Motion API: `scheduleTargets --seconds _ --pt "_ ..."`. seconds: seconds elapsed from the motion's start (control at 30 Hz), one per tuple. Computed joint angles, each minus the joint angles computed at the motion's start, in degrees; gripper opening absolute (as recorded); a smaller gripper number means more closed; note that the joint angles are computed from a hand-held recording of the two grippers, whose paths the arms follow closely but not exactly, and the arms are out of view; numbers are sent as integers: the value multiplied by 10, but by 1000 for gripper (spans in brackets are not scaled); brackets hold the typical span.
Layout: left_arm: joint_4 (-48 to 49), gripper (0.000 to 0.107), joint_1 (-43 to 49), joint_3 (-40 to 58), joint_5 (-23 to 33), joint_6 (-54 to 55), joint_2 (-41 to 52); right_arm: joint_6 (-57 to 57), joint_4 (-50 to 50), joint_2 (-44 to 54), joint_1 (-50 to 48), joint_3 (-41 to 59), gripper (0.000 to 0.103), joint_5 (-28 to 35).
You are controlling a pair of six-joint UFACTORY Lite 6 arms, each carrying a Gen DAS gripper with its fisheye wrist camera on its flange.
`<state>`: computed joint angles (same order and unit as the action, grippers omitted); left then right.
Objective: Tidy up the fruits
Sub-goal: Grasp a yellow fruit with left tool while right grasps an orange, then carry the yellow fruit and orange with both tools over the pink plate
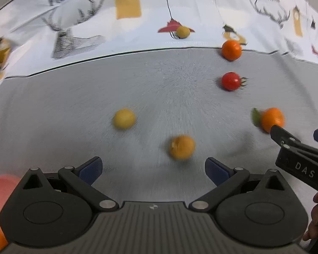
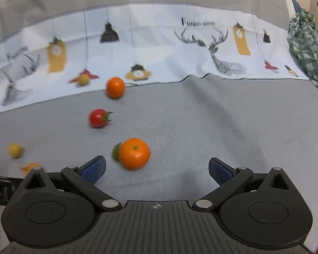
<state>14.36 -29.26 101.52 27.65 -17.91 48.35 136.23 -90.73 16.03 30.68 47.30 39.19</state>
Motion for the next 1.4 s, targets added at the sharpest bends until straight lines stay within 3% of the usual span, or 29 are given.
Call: scheduleTargets --seconds 0.1,0.23,0.4,0.43,0.47,0.5,0.73,0.93,1.1,1.27,1.4 --pt "-20 103 1 97 22 27 87 41 -54 87 -34 50 102 -16" --pt "-25 103 10 76 -33 24 88 117 -123 127 -24 48 102 27" --pt "-8 100 6 94 -17 -8 96 127 -135 132 -23 48 101 38" --pt "8 92 3 83 -19 -34 86 128 -144 126 -24 44 83 32" --pt "29 56 0 48 -43 -59 59 141 -166 118 -22 34 38 36" --pt "35 31 -4 28 -53 -61 41 137 -173 108 -13 28 39 42" --pt "-15 28 -4 -39 -39 -13 -47 139 -137 68 1 -1 39 75" --pt "-9 28 7 -208 -7 -19 -248 77 8 -100 102 -87 39 106" --pt "-80 28 58 -412 33 53 -508 -17 190 -225 350 -93 39 210" --pt "-70 28 123 -538 148 69 -752 -39 290 -206 564 -3 39 323" --pt "-145 28 257 -584 233 204 -905 -53 306 -137 648 111 39 368"
